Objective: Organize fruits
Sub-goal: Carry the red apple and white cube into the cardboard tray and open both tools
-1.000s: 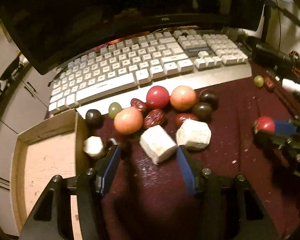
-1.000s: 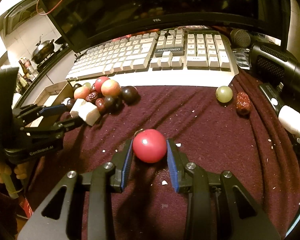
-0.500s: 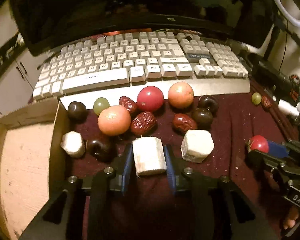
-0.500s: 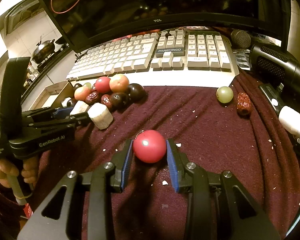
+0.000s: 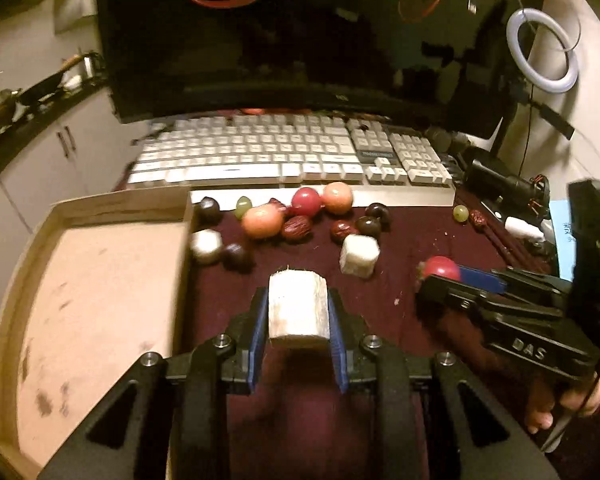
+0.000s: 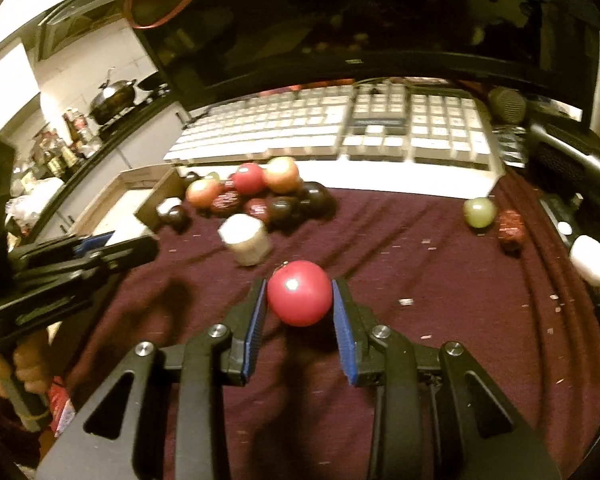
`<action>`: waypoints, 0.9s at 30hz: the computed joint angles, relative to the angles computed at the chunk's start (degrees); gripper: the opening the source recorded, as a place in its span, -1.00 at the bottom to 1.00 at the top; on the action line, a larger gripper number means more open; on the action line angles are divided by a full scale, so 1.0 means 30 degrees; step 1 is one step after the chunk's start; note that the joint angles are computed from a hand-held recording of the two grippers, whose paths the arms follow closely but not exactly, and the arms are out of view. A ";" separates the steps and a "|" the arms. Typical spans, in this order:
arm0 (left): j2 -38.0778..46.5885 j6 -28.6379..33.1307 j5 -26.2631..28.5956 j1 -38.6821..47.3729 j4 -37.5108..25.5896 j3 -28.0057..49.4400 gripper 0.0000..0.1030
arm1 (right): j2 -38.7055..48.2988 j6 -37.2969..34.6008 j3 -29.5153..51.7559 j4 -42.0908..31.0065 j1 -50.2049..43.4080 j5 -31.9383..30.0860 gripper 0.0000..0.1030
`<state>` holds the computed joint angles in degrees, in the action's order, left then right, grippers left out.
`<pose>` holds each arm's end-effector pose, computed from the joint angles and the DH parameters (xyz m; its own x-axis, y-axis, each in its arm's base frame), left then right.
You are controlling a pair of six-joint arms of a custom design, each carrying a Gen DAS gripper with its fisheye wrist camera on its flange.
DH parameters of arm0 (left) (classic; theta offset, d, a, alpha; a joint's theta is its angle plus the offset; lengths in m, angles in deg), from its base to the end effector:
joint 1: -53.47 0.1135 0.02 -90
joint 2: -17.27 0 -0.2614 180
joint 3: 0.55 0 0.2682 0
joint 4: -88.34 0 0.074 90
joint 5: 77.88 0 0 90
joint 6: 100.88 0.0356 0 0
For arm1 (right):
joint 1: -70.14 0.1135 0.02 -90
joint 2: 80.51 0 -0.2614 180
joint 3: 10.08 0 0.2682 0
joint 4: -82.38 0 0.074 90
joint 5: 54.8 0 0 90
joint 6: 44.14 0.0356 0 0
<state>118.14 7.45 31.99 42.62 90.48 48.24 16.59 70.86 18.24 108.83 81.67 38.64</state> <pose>0.2956 -0.0690 0.0764 -0.5903 0.4143 -0.6927 0.6084 0.7924 -0.0445 0.2261 0.0440 0.0491 -0.6639 0.2951 -0.6871 0.1374 0.9513 0.2758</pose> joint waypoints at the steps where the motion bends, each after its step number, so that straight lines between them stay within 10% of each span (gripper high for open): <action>1: -0.0492 -0.0023 0.0081 0.0340 -0.0009 -0.0416 -0.47 | -0.0005 0.0229 0.0176 -0.0030 0.0385 -0.0100 -0.33; 27: 0.3873 0.1019 -0.2293 0.8087 0.2964 0.2211 -0.47 | 0.7550 0.1296 1.3427 -0.5884 0.9118 0.1088 -0.33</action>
<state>129.76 10.51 25.11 66.88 99.37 54.87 39.24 74.74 58.52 91.18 109.03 41.91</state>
